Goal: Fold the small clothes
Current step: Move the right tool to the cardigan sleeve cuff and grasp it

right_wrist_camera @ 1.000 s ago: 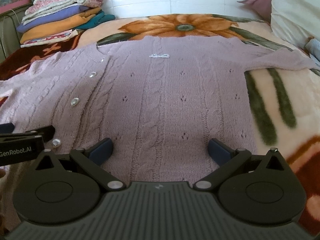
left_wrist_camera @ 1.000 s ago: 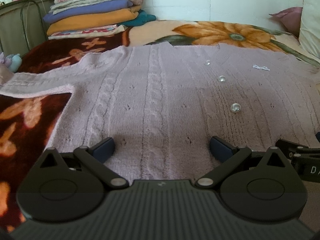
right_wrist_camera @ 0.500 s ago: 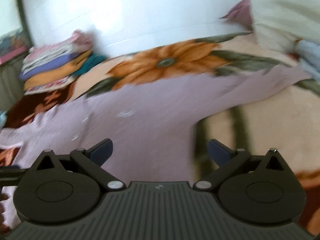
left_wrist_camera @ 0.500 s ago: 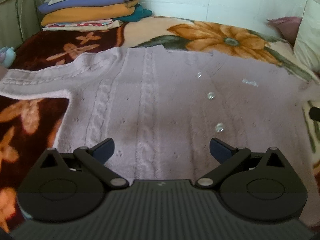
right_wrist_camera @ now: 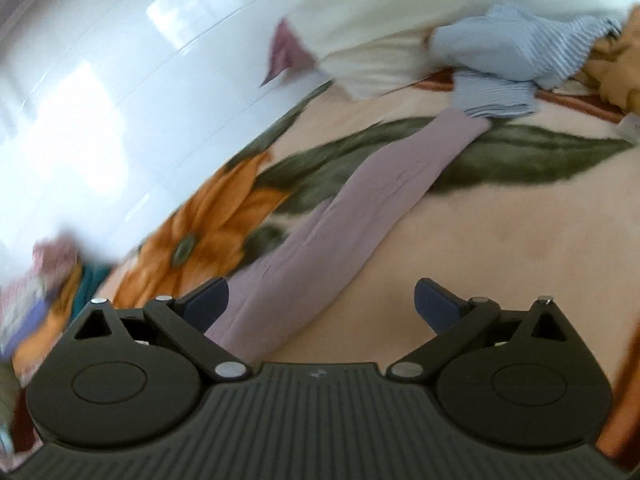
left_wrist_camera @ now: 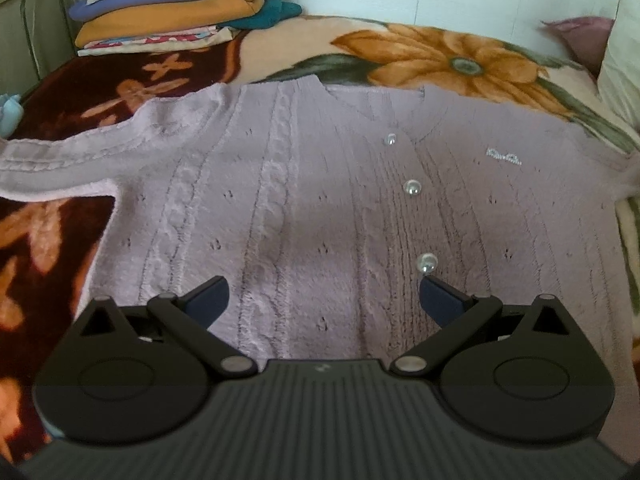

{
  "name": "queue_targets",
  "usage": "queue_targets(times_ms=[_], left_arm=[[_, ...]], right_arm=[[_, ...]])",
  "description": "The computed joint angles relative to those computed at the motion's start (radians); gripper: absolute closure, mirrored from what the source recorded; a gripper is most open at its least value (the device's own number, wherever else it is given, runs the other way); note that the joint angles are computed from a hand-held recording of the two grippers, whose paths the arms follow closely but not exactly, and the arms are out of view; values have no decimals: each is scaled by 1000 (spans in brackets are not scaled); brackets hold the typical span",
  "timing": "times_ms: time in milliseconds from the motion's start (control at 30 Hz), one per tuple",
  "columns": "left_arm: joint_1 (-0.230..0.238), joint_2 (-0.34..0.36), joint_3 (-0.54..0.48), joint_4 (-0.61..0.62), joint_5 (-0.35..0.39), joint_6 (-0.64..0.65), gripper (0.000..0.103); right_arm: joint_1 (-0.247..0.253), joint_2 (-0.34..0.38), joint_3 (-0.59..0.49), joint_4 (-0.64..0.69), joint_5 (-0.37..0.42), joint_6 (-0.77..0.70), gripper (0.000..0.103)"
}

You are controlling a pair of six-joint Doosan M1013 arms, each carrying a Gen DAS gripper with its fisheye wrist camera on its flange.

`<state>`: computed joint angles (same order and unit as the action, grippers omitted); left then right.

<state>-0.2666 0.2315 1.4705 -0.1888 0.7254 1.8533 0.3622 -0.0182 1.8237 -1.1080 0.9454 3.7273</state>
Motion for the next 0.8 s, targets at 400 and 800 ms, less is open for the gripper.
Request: queue_targets(times_ms=[400,800], left_arm=[[-15,10,11,57,0,-64,0],[-24,4,27,83,-33,-76,0]], right_arm=[[-154,30,41,-67,-74,193,26],[-176,9,69,-145,-71,226,96]])
